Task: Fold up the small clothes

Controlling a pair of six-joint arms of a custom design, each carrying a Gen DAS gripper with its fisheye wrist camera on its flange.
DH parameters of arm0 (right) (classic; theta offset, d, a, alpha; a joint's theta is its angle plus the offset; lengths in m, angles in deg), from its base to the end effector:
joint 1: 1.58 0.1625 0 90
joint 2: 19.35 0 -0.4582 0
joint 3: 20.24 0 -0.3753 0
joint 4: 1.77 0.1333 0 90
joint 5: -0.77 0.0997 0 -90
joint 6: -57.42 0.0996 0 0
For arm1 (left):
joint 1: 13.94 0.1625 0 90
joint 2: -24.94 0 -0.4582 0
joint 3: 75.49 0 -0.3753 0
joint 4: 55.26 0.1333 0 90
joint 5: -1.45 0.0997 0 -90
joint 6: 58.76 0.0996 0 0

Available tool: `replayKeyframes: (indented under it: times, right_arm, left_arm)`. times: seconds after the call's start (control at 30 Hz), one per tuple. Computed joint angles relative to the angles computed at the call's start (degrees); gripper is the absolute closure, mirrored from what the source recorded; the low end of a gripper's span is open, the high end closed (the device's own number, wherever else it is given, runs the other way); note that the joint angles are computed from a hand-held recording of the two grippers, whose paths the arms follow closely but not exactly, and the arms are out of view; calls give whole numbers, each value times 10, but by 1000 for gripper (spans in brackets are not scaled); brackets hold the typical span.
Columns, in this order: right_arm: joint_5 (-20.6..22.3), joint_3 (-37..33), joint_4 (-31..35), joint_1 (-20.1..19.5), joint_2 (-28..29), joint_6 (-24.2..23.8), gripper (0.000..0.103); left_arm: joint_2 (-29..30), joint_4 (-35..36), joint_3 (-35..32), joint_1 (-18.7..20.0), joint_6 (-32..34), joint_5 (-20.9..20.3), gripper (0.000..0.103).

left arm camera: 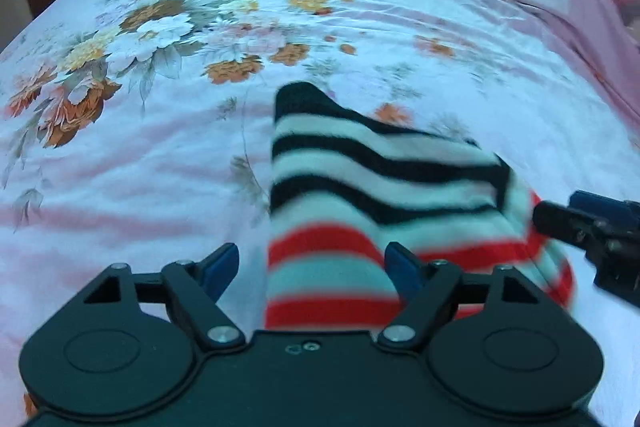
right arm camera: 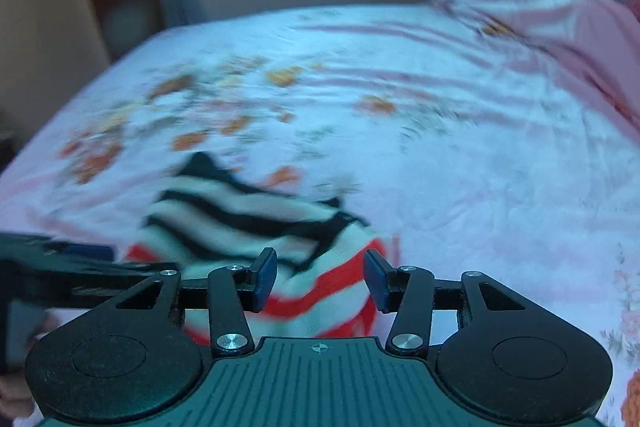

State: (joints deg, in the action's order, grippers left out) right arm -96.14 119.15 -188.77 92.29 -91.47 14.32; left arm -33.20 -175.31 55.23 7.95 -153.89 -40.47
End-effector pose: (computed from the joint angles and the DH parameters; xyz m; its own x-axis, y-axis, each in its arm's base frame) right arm 0.1495 -0.4122 0.2160 -0.6861 -0.5974 0.4151 -0.7223 0.6275 -0.2907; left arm -0.2778 -0.3351 0.0771 -0.7005 -0.3458 -0.6242 0.1556 0.7796 -0.6066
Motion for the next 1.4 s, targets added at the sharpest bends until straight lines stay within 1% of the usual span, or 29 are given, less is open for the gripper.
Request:
replayKeyframes:
  times: [0.07, 0.1, 0.13, 0.17, 0.2, 0.23, 0.27, 0.3, 0.33, 0.4, 0.47, 0.53, 0.6, 0.67, 0.7, 0.77, 0.83, 1.0, 1.07, 1.1, 1.17, 1.23, 1.3, 1.4]
  right_arm:
    - [1, 37, -25, -3, -17, -30, 54]
    - [-12, 53, -43, -8, -13, -50, 54]
    - [-36, 63, -63, -10, 1, -60, 54]
    - [-47, 68, -75, -22, 15, -62, 54]
    - [-35, 70, -63, -40, 13, -46, 54]
    - [-27, 68, -50, -45, 6, -25, 54]
    - [-32, 64, -39, -38, 1, -10, 54]
    - [-37, 65, -37, -31, -6, -7, 54]
    - [-37, 69, -35, -25, -18, -9, 54]
    - [-19, 80, -20, -22, -50, -13, 54]
    - [-4, 99, -8, -28, -85, -28, 54]
    - [-1, 120, -7, -34, -107, -38, 54]
    - [-10, 139, -8, -46, -117, -44, 54]
    - [-19, 149, -15, -60, -108, -41, 54]
    - [-20, 151, -14, -63, -107, -32, 54]
    - [-16, 149, 2, -60, -117, -8, 54]
    - [-15, 146, 12, -54, -128, -1, 54]
    - [-3, 156, 31, -53, -166, -4, 54]
    - [-11, 161, 25, -53, -163, -7, 54]
    - [-20, 163, 16, -53, -154, -9, 54]
    - [-26, 162, 26, -58, -153, -4, 54]
    - [-16, 159, 42, -60, -168, 4, 54]
    - [-6, 156, 51, -55, -185, 6, 54]
    - [8, 152, 58, -45, -205, 1, 54]
  left_arm:
    - [8, 6, 3, -23, -16, -21, 25]
    - [14, 4, 6, -33, -26, -28, 24]
    - [22, -2, 12, -44, -37, -33, 23]
    - [32, -4, 16, -53, -47, -35, 22]
    - [37, -4, 19, -61, -60, -37, 22]
    - [37, 2, 18, -66, -77, -40, 22]
    - [35, 7, 16, -69, -84, -45, 22]
    - [32, 14, 13, -74, -90, -50, 22]
    - [29, 19, 13, -81, -94, -54, 22]
    - [27, 35, 11, -94, -97, -63, 20]
    - [29, 50, 11, -109, -109, -71, 17]
    - [31, 51, 16, -121, -120, -81, 15]
    - [35, 54, 20, -132, -134, -89, 10]
    - [38, 47, 23, -135, -135, -100, 6]
    - [40, 45, 23, -136, -132, -103, 6]
    - [43, 56, 20, -142, -134, -104, 7]
    - [41, 58, 17, -143, -129, -107, 7]
    - [36, 36, 26, -154, -119, -113, 6]
    - [37, 34, 30, -162, -125, -110, 6]
    - [39, 37, 29, -165, -126, -109, 6]
    - [46, 53, 22, -167, -119, -110, 6]
    - [50, 76, 13, -171, -121, -111, 6]
    - [47, 96, 5, -176, -126, -109, 7]
    - [46, 127, -7, -180, -130, -100, 7]
